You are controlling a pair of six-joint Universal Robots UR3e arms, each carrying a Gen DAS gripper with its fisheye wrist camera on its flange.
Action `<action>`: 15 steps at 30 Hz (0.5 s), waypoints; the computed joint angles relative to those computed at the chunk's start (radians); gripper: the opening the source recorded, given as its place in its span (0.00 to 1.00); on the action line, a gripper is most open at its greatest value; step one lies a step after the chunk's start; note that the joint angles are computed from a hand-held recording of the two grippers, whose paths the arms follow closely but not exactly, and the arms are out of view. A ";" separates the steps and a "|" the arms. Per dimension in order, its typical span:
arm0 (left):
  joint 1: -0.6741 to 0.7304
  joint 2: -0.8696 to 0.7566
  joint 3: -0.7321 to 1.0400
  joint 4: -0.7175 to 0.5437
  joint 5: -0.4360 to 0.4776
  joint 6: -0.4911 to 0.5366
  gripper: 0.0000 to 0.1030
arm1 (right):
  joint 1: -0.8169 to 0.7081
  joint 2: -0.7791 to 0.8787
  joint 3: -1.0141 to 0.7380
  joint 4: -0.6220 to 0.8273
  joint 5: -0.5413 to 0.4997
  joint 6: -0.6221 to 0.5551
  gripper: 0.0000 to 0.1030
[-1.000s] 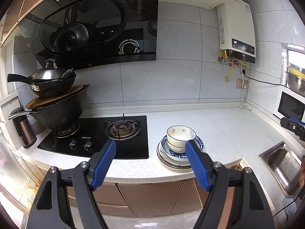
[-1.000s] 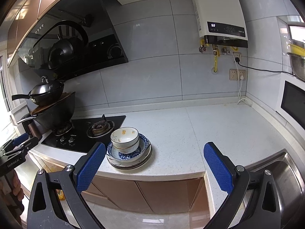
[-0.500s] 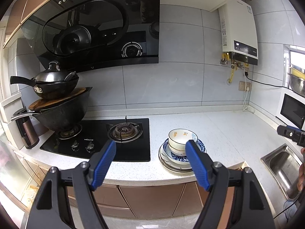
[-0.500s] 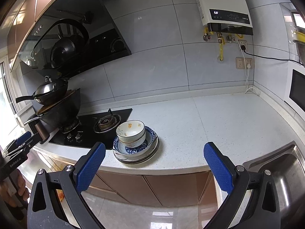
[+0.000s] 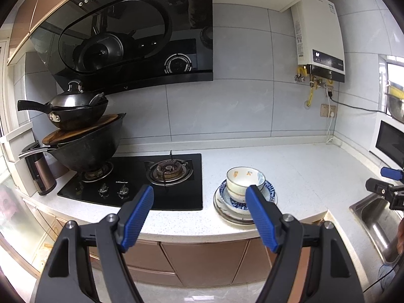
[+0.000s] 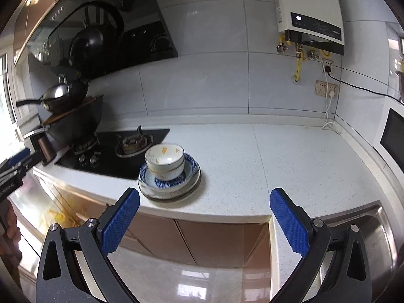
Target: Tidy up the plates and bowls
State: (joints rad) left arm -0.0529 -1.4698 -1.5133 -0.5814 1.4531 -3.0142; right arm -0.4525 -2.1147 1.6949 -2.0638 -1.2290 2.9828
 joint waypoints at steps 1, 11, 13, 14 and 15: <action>0.000 0.003 -0.006 0.001 0.007 0.006 0.73 | 0.019 0.006 -0.009 0.013 -0.022 -0.007 0.99; 0.157 0.076 -0.071 -0.044 -0.244 0.099 0.73 | 0.294 0.039 -0.066 0.017 -0.312 0.136 0.99; 0.185 0.072 -0.076 -0.041 -0.292 0.116 0.73 | 0.385 0.075 -0.093 0.019 -0.411 0.179 0.99; 0.194 0.065 -0.075 -0.039 -0.309 0.121 0.73 | 0.426 0.093 -0.106 0.022 -0.457 0.197 0.99; 0.205 0.058 -0.073 -0.045 -0.331 0.126 0.73 | 0.466 0.112 -0.122 0.030 -0.506 0.216 0.99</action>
